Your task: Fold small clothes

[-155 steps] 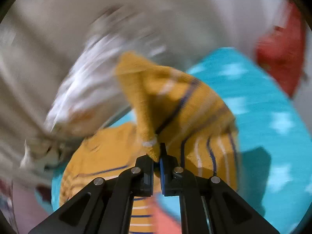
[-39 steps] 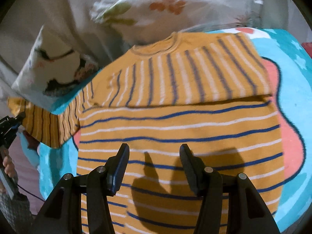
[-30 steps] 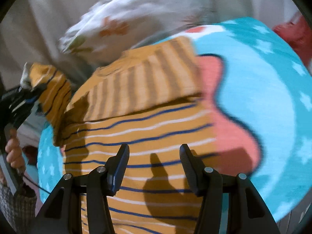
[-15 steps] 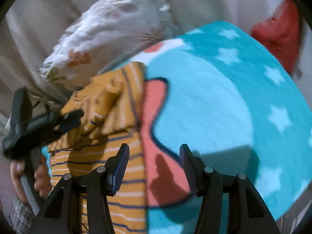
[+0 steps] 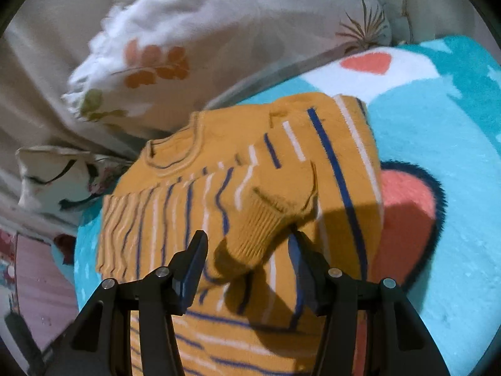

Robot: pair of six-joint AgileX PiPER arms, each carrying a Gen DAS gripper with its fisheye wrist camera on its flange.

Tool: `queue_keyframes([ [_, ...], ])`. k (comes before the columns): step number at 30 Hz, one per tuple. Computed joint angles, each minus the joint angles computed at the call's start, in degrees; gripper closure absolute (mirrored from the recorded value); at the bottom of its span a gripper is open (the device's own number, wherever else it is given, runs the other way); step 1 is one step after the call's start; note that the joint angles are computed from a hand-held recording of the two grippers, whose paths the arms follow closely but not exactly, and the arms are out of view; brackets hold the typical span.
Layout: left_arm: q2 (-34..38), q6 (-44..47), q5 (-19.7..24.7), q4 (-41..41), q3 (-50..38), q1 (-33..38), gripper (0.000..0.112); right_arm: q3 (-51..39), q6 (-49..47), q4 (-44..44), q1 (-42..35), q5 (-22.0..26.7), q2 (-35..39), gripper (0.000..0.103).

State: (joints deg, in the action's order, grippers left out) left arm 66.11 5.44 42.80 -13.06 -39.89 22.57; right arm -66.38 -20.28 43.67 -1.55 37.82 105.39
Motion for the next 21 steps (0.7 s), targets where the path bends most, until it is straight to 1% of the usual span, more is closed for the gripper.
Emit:
queue_keyframes([
  [1,0.01,1.59,-0.02,-0.74,0.48,1.66,0.056,-0.86,2.4,-2.66,0.44,-0.15,0.76,0.089],
  [2,0.35,3.84,-0.01,-1.21,0.85,3.97,0.056,-1.82,5.19,-6.01,0.88,-0.29,1.37,0.089],
  [5,2.89,9.79,-1.19,-1.66,1.52,8.08,0.056,1.46,6.92,-9.42,0.45,-3.29,-1.19,0.089],
  [6,4.54,13.2,-1.76,-2.58,1.41,9.72,0.055,2.43,6.48,-9.33,-0.13,-3.49,-2.24,0.088],
  [8,7.71,16.31,-3.54,-3.89,1.79,9.98,0.055,6.53,5.38,-8.78,-1.56,-4.99,-6.57,0.085],
  [9,9.86,20.13,-3.67,-6.11,1.73,11.19,0.055,8.87,5.61,-9.48,-2.21,-5.83,-9.2,0.08],
  [10,11.54,22.11,-3.93,-7.63,1.65,11.21,0.055,11.19,5.09,-9.64,-3.58,-5.58,-11.87,0.075],
  [11,13.42,25.0,-3.81,-9.53,1.39,11.68,0.055,13.78,3.4,-8.24,-5.52,-4.71,-14.35,0.062],
  [12,14.74,27.2,-3.68,-11.05,1.19,11.95,0.055,15.93,0.71,-5.62,-7.6,-3.5,-16.07,0.053],
  [14,17.62,34.14,-1.95,-15.7,0.7,13.24,0.055,21.99,-8.36,2.54,-14.86,1.77,-19.59,0.052],
  [15,18.96,36.26,-0.98,-17.1,0.32,13.63,0.054,24.06,-10.64,3.92,-17.39,3.54,-20.28,0.052],
  [16,19.9,38.1,-0.36,-18.33,0.1,14.01,0.052,26.68,-13.14,5.27,-20.0,5.29,-21.05,0.052],
  [17,19.95,40.77,-0.05,-20.19,0.36,14.58,0.045,28.64,-15.06,6.49,-21.65,6.55,-21.63,0.052],
  [18,20.31,43.42,1.54,-22.0,0.2,15.32,0.043,31.04,-17.91,8.27,-23.8,8.21,-22.06,0.052],
  [21,22.45,47.93,6.15,-25.12,-1.01,17.14,0.043,37.86,-27.53,15.64,-28.68,13.72,-21.78,0.052],
])
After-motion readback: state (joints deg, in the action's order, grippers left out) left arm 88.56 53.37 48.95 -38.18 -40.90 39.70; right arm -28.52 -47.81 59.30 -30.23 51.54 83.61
